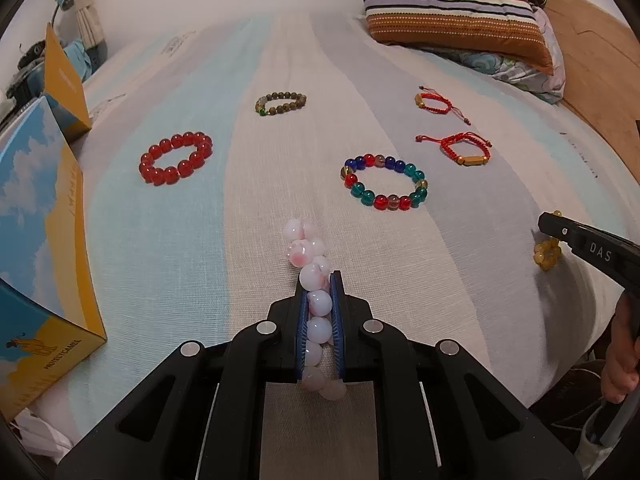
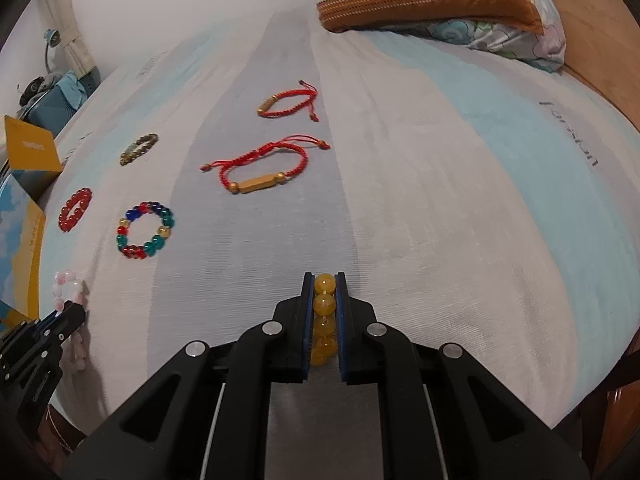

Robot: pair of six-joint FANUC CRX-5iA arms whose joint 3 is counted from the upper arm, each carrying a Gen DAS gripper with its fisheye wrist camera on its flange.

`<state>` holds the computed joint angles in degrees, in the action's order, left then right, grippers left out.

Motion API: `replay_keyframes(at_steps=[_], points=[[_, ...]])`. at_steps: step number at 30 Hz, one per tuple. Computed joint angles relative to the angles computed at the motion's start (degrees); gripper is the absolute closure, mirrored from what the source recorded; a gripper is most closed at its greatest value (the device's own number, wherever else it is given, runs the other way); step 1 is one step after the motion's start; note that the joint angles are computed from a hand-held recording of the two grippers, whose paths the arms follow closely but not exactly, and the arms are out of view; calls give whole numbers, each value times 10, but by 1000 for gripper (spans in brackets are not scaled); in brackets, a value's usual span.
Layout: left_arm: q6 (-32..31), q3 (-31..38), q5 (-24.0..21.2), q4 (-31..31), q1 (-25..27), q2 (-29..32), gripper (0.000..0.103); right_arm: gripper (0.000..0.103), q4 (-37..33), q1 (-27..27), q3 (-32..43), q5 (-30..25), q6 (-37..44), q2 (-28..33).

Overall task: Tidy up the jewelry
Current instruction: 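Carry both held bracelets with both tools into the white cardboard box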

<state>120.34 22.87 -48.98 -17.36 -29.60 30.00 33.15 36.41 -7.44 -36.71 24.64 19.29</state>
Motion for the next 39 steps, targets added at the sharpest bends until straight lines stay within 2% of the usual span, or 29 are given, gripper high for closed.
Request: replay_keyframes(at_steps=[16, 22, 28, 30, 39], points=[[18, -17, 0, 1, 11, -48, 93, 94, 62, 22, -11, 1, -39, -30], [5, -24, 5, 15, 21, -67, 93, 94, 69, 33, 0, -9, -38, -30], [8, -9, -8, -5, 26, -83, 93, 94, 63, 47, 35, -23, -15, -20], [15, -5, -16, -28, 23, -92, 93, 94, 36, 49, 54, -21, 14, -16], [25, -24, -37, -44, 61, -143, 93, 94, 7, 81, 173, -58, 87, 36]])
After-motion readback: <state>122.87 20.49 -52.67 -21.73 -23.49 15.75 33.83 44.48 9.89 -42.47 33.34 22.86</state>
